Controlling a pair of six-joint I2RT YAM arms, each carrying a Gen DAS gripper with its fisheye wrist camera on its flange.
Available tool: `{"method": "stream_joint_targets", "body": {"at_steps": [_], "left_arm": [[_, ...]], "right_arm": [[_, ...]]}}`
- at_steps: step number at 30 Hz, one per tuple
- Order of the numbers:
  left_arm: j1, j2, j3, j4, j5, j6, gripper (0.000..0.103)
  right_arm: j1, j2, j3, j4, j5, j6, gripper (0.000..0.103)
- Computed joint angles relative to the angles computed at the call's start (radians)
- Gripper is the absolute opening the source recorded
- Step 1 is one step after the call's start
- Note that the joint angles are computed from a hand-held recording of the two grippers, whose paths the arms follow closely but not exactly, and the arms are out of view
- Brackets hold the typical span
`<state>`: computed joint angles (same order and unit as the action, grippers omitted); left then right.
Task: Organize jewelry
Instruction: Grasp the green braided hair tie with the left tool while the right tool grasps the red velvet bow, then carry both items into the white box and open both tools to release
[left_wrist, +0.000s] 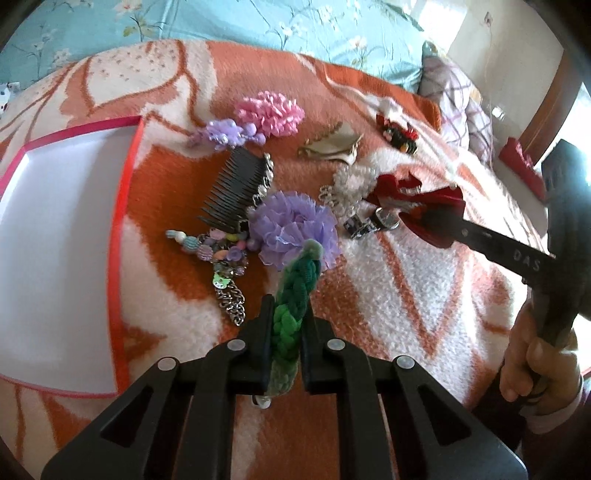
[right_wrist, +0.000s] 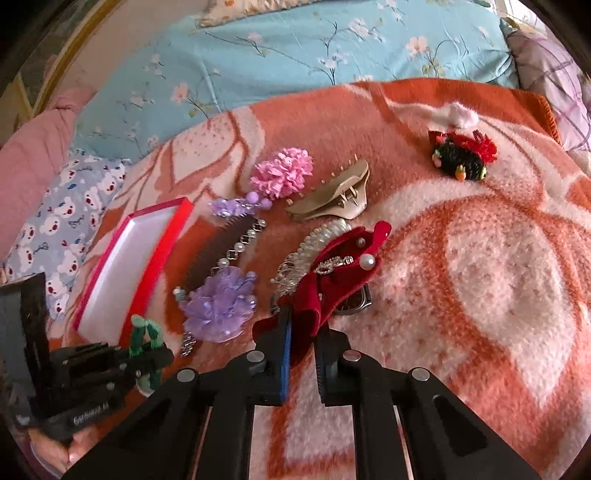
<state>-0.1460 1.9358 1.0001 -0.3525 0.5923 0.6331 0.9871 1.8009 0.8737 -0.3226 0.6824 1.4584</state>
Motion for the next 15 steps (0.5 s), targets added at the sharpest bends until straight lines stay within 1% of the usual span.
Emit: {"method": "stream_joint_targets", "body": {"at_steps": [3,6,12,15], "left_arm": [[0.024,-0.017,0.010,-0.025,0.019,0.009,0.010],[0.046,-0.023,0.024,-0.038,0.027,0.010,0.010],[0.102,-0.006,0.065,-0.063,0.037,0.011,0.010],[0.141,0.017,0.109,-0.086,0.049,0.008,0.010]], "right_arm": [[0.037,-0.027,0.014,-0.043,0.025,0.021,0.010],[0.060,-0.041,0.039,-0.061,0.049,0.013,0.010],[0.078,-0.007,0.124,-0.021,0.082,-0.095,0.010],[0.069,0.022,0.157,0.045,0.069,-0.175,0.010]]}}
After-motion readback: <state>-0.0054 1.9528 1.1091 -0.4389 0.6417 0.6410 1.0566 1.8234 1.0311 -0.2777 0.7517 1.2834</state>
